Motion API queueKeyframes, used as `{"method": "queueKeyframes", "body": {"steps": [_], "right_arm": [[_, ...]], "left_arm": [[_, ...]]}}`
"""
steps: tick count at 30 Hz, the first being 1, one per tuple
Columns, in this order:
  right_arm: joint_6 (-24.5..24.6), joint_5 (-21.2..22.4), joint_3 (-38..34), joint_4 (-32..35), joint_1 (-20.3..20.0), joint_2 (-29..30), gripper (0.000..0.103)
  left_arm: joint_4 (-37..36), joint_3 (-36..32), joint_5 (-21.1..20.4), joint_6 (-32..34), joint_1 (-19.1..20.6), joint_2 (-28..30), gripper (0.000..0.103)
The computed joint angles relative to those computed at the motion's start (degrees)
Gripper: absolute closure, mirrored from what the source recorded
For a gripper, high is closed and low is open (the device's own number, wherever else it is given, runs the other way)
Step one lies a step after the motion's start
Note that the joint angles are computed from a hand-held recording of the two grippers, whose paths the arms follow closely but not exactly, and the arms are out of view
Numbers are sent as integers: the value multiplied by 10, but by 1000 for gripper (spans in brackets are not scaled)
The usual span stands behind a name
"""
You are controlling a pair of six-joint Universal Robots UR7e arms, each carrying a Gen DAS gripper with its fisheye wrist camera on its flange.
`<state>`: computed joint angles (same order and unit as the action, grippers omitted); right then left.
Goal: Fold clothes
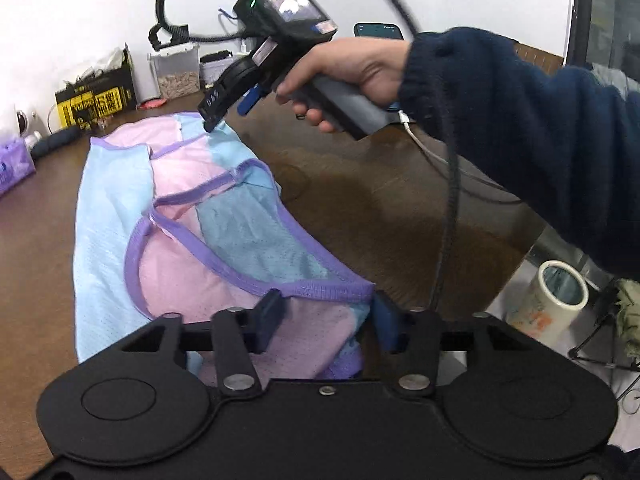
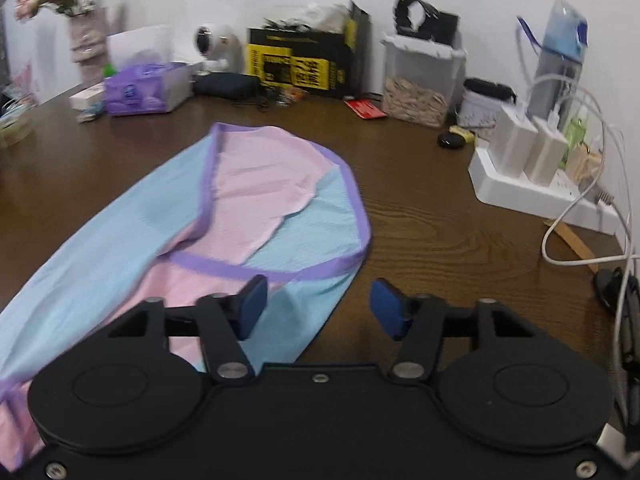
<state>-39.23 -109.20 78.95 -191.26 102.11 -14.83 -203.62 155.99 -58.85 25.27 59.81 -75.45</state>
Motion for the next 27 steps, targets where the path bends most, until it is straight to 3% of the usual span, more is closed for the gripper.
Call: {"method": "queueKeyframes", "body": {"steps": [1,2,3,4,8,12,16,20,22,24,27], "right_arm": [[8,3,-6,5,-3,3,64],[12,2,-9,4,-3,5,73],[12,1,-11,5,-3,6,92],[17,-6,-14,14,0,5,100],[23,5,-4,-9,11,-3,100],[27,15,-25,-14,33,2,100],[17,5,-105,30,65,44,100],[-39,-40,-216,107,90,120,97],[-65,-57,-239,113,98,140,80],[-67,-54,-222,82,100,133,76],[-66,-28,-160,30,94,91,66]], "left_arm": [[2,-4,0,-2,2,1,81],[8,-8,-4,-8,7,-4,87],[20,-13,-10,-17,13,-11,92],[33,-18,-19,-29,20,-19,94],[49,-31,-68,-79,52,-57,99],[21,-16,-80,-106,61,-104,99],[19,0,-94,-178,94,-162,99],[5,8,-128,-229,129,-175,98],[28,3,-137,-236,138,-187,92],[1,9,-133,-223,132,-189,67],[-28,14,-134,-195,124,-194,42]]}}
